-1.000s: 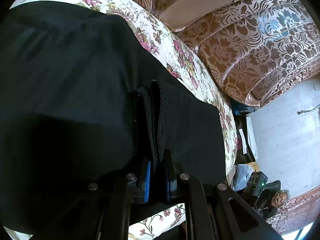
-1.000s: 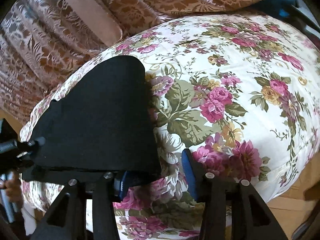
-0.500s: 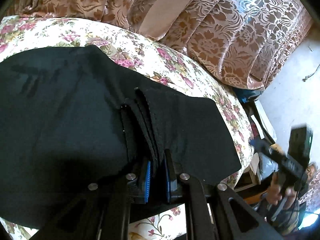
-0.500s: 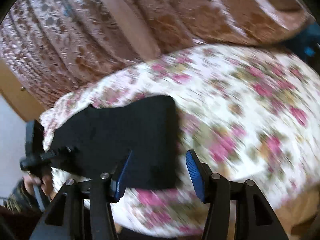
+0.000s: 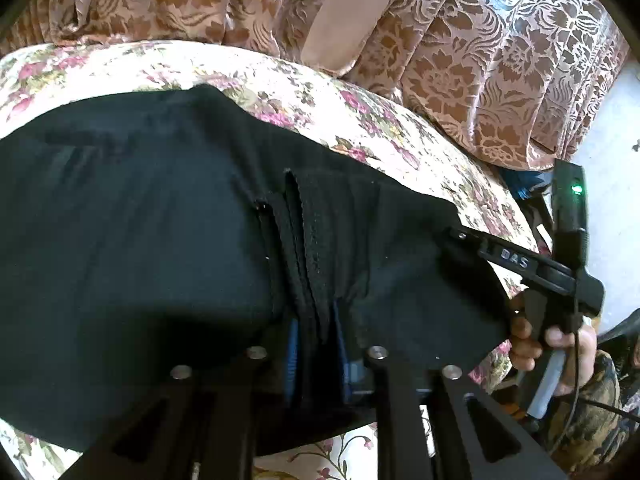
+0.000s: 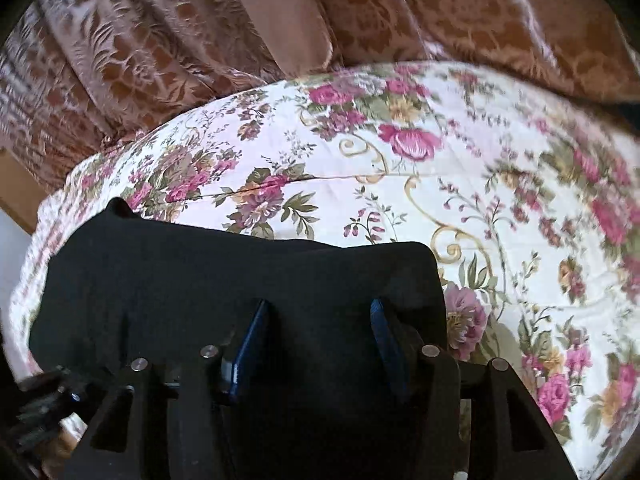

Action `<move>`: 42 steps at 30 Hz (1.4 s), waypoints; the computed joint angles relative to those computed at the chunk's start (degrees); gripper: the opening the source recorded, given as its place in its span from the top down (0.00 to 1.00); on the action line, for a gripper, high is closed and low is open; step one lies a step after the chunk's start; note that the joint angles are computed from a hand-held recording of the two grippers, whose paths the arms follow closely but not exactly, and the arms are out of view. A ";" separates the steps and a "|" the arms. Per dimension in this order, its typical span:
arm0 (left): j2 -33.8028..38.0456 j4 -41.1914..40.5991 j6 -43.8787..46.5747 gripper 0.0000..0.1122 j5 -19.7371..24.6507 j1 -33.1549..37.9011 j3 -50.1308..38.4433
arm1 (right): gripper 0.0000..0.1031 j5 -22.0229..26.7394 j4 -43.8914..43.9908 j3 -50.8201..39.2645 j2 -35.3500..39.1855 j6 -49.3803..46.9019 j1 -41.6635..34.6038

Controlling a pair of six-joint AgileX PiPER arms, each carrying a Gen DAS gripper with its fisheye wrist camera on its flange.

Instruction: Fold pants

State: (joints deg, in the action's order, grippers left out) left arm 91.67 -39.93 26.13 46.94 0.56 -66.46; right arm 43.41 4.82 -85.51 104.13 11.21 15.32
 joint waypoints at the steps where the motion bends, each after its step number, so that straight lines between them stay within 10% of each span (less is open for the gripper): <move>1: -0.32 -0.17 -0.16 0.82 0.25 0.26 0.03 | 0.45 -0.21 -2.46 0.29 -0.82 1.15 1.15; 7: -2.36 -0.94 -1.35 0.72 1.46 3.57 0.73 | 0.44 -7.87 5.52 7.38 -8.38 -2.19 3.73; 15: -6.74 5.97 -5.83 0.72 -1.16 6.29 1.87 | 0.44 1.09 -4.78 -8.62 5.46 4.67 14.32; 25: -10.03 10.15 -11.31 0.71 -2.71 12.08 6.19 | 0.45 -6.67 5.33 8.09 -8.53 0.71 16.07; 42: -19.75 21.30 -17.38 0.65 -3.71 18.18 10.53 | 0.43 -13.42 2.61 15.21 -8.61 3.68 19.34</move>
